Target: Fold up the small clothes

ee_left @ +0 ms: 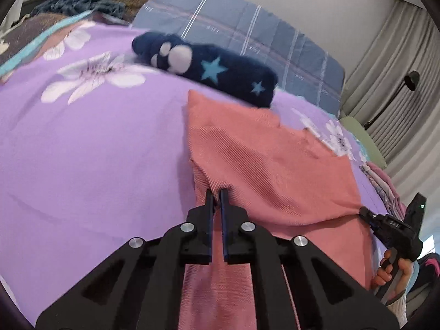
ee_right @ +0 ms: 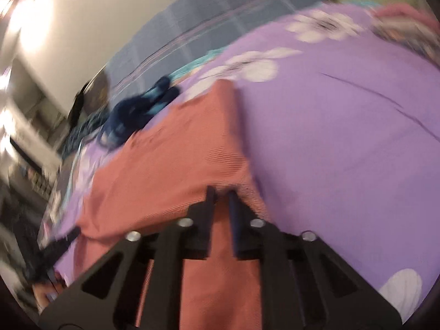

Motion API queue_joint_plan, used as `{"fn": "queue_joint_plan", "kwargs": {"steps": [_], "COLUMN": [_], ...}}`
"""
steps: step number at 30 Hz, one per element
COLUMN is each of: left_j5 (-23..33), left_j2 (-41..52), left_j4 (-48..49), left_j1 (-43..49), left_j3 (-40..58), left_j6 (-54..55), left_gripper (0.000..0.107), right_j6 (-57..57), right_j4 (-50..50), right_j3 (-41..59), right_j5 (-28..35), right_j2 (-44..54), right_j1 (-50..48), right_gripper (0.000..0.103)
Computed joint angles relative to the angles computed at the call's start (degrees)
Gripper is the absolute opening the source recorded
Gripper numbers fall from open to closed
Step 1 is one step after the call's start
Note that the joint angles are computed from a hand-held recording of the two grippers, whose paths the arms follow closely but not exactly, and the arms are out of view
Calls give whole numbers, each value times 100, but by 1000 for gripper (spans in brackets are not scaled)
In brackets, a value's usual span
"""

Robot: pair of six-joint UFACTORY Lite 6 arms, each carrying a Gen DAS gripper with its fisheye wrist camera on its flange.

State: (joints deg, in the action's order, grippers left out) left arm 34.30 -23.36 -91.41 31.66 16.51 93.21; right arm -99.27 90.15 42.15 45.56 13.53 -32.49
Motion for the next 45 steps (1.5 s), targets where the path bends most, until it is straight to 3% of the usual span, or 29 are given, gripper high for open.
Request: {"fn": "queue_joint_plan", "kwargs": {"steps": [3, 5, 8, 10, 11, 14, 16, 18, 20, 22, 26, 29, 32, 34, 35, 39, 41, 44, 45], "left_j5": [-25, -523, -969, -1062, -931, -134, 244, 235, -121, -518, -1579, -1750, -1815, -1836, -1848, -1952, -2064, -2185, -2212], "left_j2": [-709, -1109, -990, -802, -775, -868, -865, -684, -152, 481, 1458, 1768, 1936, 1919, 1837, 1051, 690, 430, 381], "left_j4": [360, 479, 523, 682, 765, 957, 978, 846, 655, 186, -1131, -1603, -1610, -1878, -1917, -2540, -2526, -2205, -2173], "left_j1": [-245, -765, -1230, -1282, -1157, -268, 209, 336, -13, -471, -1425, -1638, -1650, -1612, -1578, -1707, -1875, -2107, -2175], "left_j3": [-46, 3, 179, 232, 206, -18, -39, 111, 477, 831, 1310, 1431, 1516, 1505, 1476, 1096, 1013, 1143, 1240], "left_j6": [-497, -714, -763, -905, -939, -938, -791, -525, -337, 142, 1517, 2088, 2115, 2355, 2362, 2915, 2953, 2583, 2510], "left_gripper": [2, 2, 2, 3, 6, 38, 42, 46, 48, 48, 48, 48, 46, 9, 5, 5, 5, 5, 4], "right_j6": [20, 130, 330, 559, 566, 428, 268, 154, 292, 1052, 2271, 2508, 2483, 2569, 2683, 2555, 2298, 2270, 2098], "right_j4": [-200, -458, -1178, -1751, -1940, -2480, -2302, -1797, -1484, -1735, -2345, -2503, -2413, -2403, -2442, -2275, -2123, -2111, -1868], "right_j3": [188, 300, 250, 142, 101, 207, 455, 805, 1401, 2327, 3608, 3853, 3973, 4021, 4088, 3977, 3879, 3908, 3833], "right_j5": [191, 95, -12, 126, 250, 946, 1238, 831, -98, -682, -1076, -1460, -1464, -1545, -1553, -1504, -1534, -1526, -1552], "right_j2": [242, 283, -48, -479, -660, -1152, -1281, -1149, -614, 301, 1567, 1849, 2016, 2069, 2117, 2069, 2000, 1965, 1877], "right_j1": [-354, -299, -196, -224, -248, -389, -451, -205, 391, 894, 1419, 1634, 1689, 1750, 1782, 1750, 1757, 1782, 1754], "right_gripper": [3, 4, 17, 33, 34, 37, 45, 51, 51, 51, 48, 48, 48, 47, 45, 42, 36, 4, 4]}}
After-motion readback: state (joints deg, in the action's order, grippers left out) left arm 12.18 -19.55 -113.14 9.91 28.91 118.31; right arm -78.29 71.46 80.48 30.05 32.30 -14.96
